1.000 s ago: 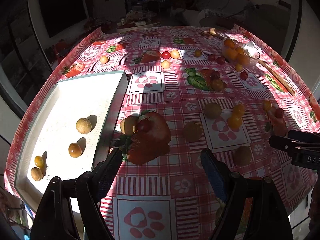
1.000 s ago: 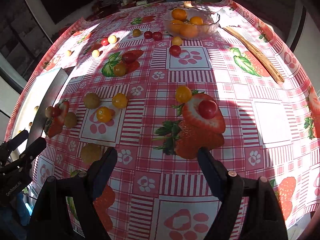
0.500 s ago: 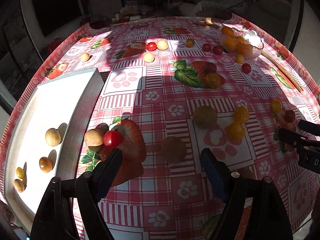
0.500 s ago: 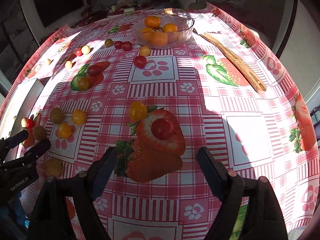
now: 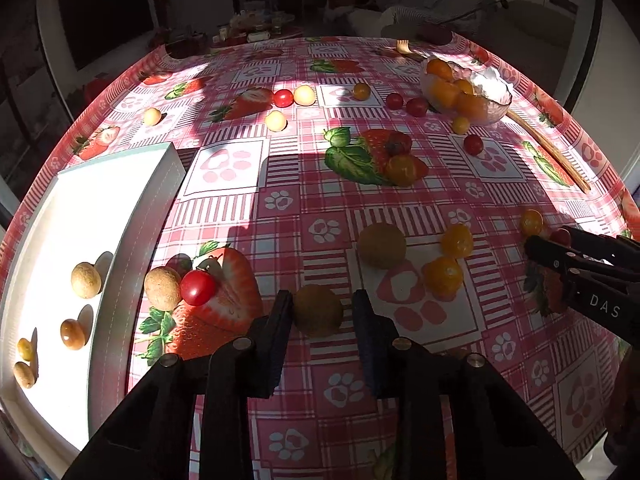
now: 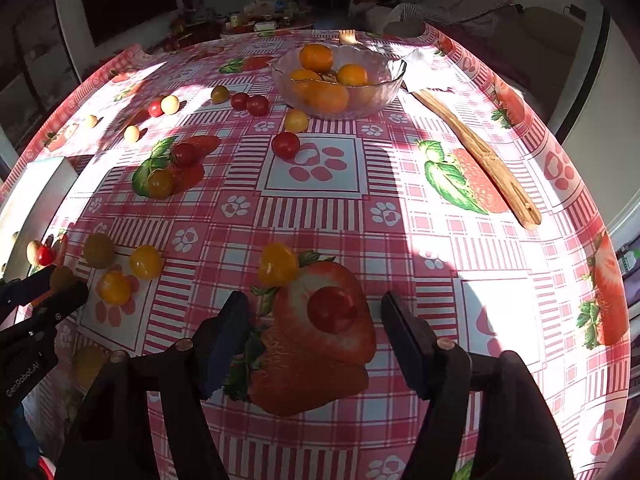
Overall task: Organize fruits
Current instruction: 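Grasp a brown round fruit with the left gripper while the right grasps a red cherry tomato, then carry the brown fruit and red cherry tomato over the white tray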
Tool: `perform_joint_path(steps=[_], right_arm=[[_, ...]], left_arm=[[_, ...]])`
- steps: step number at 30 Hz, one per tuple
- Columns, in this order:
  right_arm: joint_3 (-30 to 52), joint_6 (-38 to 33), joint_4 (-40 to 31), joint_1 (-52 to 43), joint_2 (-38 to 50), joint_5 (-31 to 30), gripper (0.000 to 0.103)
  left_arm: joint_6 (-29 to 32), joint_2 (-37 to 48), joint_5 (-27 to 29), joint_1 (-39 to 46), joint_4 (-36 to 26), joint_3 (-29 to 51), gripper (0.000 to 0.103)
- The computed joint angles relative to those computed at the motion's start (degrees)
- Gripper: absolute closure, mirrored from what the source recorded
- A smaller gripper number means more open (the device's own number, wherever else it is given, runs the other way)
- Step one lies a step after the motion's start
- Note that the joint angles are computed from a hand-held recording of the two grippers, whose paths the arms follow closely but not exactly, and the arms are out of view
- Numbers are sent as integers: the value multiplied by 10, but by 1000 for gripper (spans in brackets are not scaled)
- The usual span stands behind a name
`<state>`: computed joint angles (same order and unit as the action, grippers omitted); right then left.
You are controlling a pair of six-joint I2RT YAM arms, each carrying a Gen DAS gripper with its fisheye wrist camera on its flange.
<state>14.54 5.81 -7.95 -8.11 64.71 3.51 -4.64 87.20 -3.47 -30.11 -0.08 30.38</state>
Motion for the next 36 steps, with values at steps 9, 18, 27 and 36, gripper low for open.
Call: perform_joint_path(steps=[9,18,27,36], right_arm=[[10,-21,-40,-67,-24,-108,78],[19,14,-118,-24,-103,-124,78],[54,85,-135,100,-103,-83,78],[105,151,-124,233,-51,-38,78]], left_arm=[[-5,-51,24,18,-19,-20,77],[15,-138,45,60,-67,-36,77],[66,-213,82,146,-114,-47,77],[138,-235,134,287,-131,-50,77]])
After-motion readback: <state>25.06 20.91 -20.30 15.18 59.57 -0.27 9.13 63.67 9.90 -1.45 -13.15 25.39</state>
